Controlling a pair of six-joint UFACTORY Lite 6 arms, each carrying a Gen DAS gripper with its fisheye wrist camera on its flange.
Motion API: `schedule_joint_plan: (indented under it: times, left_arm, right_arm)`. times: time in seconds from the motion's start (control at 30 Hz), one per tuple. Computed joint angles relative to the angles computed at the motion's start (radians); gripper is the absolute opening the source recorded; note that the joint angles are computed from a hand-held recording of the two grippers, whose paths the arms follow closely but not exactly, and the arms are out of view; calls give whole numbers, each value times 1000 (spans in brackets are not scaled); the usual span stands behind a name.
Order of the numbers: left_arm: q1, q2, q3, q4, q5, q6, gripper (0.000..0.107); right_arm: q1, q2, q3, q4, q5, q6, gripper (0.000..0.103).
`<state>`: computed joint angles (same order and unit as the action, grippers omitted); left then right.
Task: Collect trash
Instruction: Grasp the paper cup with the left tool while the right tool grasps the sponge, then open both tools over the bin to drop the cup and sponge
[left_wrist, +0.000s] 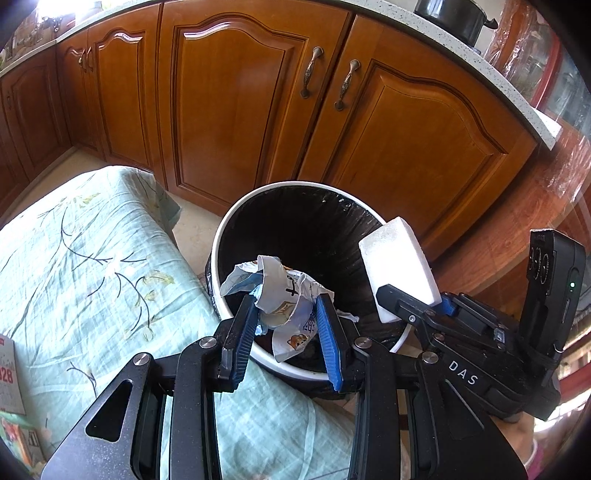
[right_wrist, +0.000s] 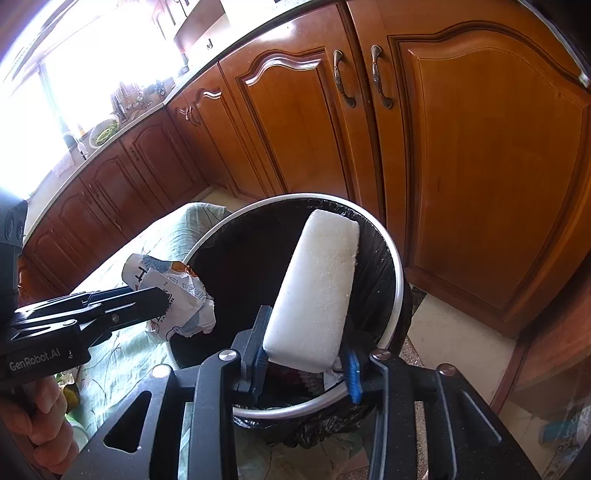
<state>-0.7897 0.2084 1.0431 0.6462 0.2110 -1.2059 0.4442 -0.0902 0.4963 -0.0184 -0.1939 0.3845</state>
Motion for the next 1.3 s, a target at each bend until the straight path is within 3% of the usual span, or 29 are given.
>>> schedule_joint_plan:
  times: [0.1, 0.2, 0.3, 0.4, 0.5, 0.67, 0.93, 1.1, 1.3]
  left_arm:
    - [8, 27, 33, -74, 0, 68, 36]
    - [11, 44, 56, -101, 4, 86, 42]
    - [7, 51, 62, -82, 10, 62, 50]
    - [1, 20, 27, -25, 5, -2, 50]
    - [-13, -58, -55, 89, 2, -127, 50]
    - [-62, -254, -250, 337, 24, -421, 51]
    - [-188, -618, -548, 379, 128, -595, 51]
    - [-312, -893, -710, 293, 275, -615, 51]
    - [-593, -1237, -864, 208, 619, -702, 51]
  right_arm:
    - [-26, 2, 2, -155, -6, 154, 51]
    - [-31, -35, -29, -145, -12, 155, 58]
    - [-30, -86, -75, -143, -18, 165, 59]
    - [-16, -172, -145, -102, -21, 147, 64]
    - [25, -270, -217, 20, -19, 77, 71]
    - [190, -425, -344, 440, -41, -201, 74]
    - [570, -470, -421, 967, -192, -447, 80]
    - [839, -399, -404, 1169, -336, -451, 81]
    - [1090, -244, -344, 1256, -480, -342, 81]
